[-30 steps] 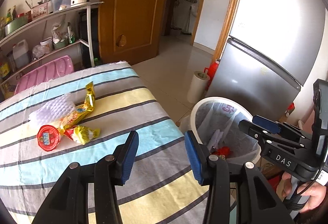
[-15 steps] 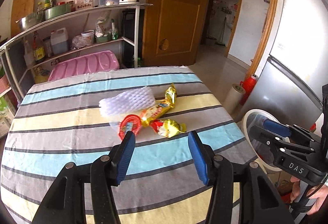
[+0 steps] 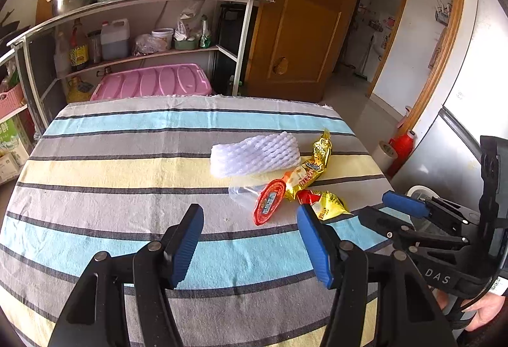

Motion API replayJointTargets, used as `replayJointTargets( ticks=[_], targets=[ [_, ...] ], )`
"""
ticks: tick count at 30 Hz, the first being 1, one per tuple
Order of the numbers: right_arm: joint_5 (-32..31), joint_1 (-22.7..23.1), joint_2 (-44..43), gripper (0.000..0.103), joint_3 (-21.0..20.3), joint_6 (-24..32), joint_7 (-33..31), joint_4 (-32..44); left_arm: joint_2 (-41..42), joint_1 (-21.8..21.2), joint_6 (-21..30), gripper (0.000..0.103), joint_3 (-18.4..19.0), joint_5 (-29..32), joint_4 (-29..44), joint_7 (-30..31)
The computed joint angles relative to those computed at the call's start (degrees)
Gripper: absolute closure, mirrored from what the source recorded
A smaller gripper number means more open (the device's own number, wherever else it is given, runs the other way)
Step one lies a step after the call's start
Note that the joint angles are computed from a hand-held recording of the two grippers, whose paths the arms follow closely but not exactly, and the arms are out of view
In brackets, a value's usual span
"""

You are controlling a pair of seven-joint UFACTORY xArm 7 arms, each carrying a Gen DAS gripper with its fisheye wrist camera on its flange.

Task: Collect trash
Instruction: 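Move both tools back to the table toward the candy wrappers, then grasp the yellow candy wrapper with the right gripper while the left grasps the red-lidded cup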

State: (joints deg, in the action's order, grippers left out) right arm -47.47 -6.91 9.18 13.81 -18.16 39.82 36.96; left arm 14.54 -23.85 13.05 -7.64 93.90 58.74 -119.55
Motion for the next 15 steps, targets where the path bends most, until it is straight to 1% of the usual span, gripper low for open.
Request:
replayJointTargets(
  ticks=[2,5,6,7,9,10,11,12,13,15],
  targets=[
    [1.04,1.05,1.72,0.049,-0.12,-0.49,-1.71,1.20,0.88,0.44,-1.34,0.042,0.15,1.34,1.15,-1.02],
    [1.28,0.49,3.93,0.049,1.94,0.81,-3.11,3.31,2.23,0.98,-2.45,0.042,0.06,2.20,2.80,-0.35],
    [0.80,-0.66,4.71,0.049,3.40,1.57,-3.33,4.10,2.94,1.24,-3.28,0.042,0.04,2.17,3.58,0.11],
    [1.46,-0.80,5.41,0.049,4.07,2.33,-4.40,4.76,3.72,1.50,-4.10,0.042,0.06,1.86,4.39,0.63],
    [3.18,-0.17,6.54,0.049,4.44,4.08,-6.78,6.01,5.14,1.64,-4.58,0.042,0.31,-1.88,5.62,4.43],
    [4.45,0.88,6.97,0.049,3.78,4.39,-8.10,6.40,5.61,1.15,-4.28,0.042,0.69,-3.61,6.08,6.17],
    [4.88,0.37,7.43,0.049,4.40,5.04,-8.89,6.87,6.19,0.58,-4.39,0.042,1.26,-4.46,6.69,7.18],
    [6.33,1.99,7.59,0.049,3.11,5.63,-9.97,7.17,6.84,0.10,-4.45,0.042,1.67,-6.32,7.24,9.04],
    [8.80,6.01,7.58,0.049,-0.42,5.76,-11.51,7.34,7.53,-0.32,-4.58,0.042,2.01,-8.31,7.82,11.06],
    [11.58,10.09,7.82,0.049,-3.76,6.58,-13.87,7.84,8.64,-1.52,-3.98,0.042,2.91,-10.82,8.89,13.47]
  ],
)
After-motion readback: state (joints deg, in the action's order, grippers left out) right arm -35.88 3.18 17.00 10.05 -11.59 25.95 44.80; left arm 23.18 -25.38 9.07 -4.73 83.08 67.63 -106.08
